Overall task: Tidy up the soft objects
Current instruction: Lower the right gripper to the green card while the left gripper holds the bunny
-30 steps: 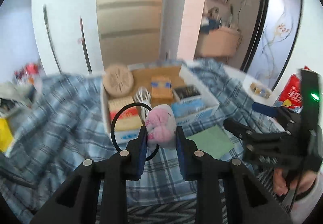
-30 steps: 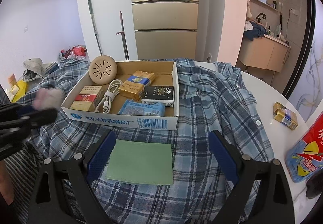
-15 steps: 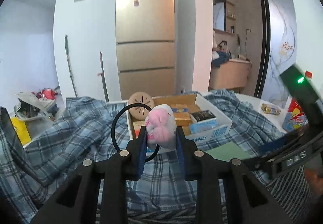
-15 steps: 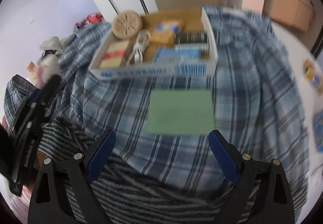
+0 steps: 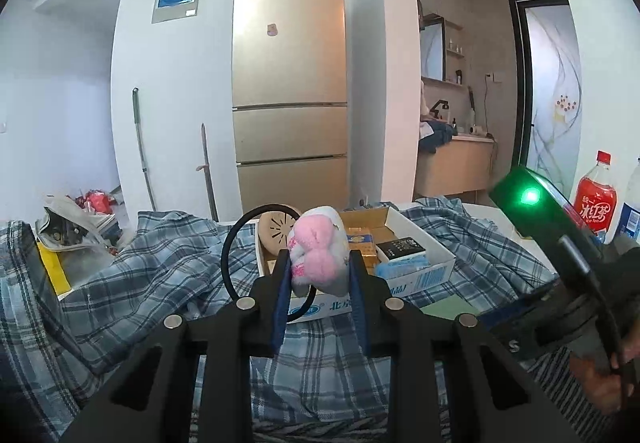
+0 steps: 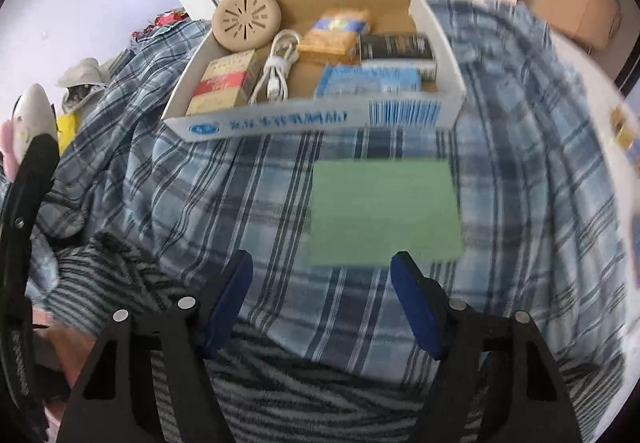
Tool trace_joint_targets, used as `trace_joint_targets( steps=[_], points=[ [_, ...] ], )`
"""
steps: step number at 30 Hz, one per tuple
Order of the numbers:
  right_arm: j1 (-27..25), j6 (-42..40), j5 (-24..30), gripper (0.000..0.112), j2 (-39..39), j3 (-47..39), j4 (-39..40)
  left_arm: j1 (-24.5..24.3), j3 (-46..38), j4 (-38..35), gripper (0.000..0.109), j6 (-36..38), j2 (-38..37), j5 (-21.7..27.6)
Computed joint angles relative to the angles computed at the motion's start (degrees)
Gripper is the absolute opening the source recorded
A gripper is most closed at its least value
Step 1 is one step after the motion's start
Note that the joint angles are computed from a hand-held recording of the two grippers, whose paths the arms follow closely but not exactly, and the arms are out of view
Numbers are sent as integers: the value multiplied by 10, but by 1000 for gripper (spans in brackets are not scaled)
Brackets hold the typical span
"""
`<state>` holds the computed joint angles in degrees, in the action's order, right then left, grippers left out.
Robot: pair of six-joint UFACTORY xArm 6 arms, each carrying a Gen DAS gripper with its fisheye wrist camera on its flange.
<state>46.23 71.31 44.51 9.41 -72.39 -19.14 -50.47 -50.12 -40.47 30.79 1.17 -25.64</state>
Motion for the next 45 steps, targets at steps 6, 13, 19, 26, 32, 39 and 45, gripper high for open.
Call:
trace_joint_targets(
  steps=[6, 13, 19, 26, 32, 39, 45],
  points=[
    [-36, 2, 36, 71, 16, -41, -57, 7, -2, 3, 28, -14, -1, 13],
    [-80, -117, -8, 65, 31, -21, 30, -1, -1, 3, 29, 6, 2, 6],
    [-93, -144, -70, 65, 34, 3, 64, 6, -4, 7, 29, -1, 3, 20],
    [-89, -152, -81, 65, 5, 40, 82, 8, 2, 27, 28, -13, 3, 9],
    [-87, -165, -105, 65, -25, 76, 101, 10, 3, 40, 29, -21, 4, 9],
    [-111, -159, -104, 65, 4, 41, 96, 8, 6, 40, 28, -23, 3, 4],
    [-104, -154, -91, 65, 5, 46, 85, 8, 3, 40, 28, -16, 5, 9]
  ],
)
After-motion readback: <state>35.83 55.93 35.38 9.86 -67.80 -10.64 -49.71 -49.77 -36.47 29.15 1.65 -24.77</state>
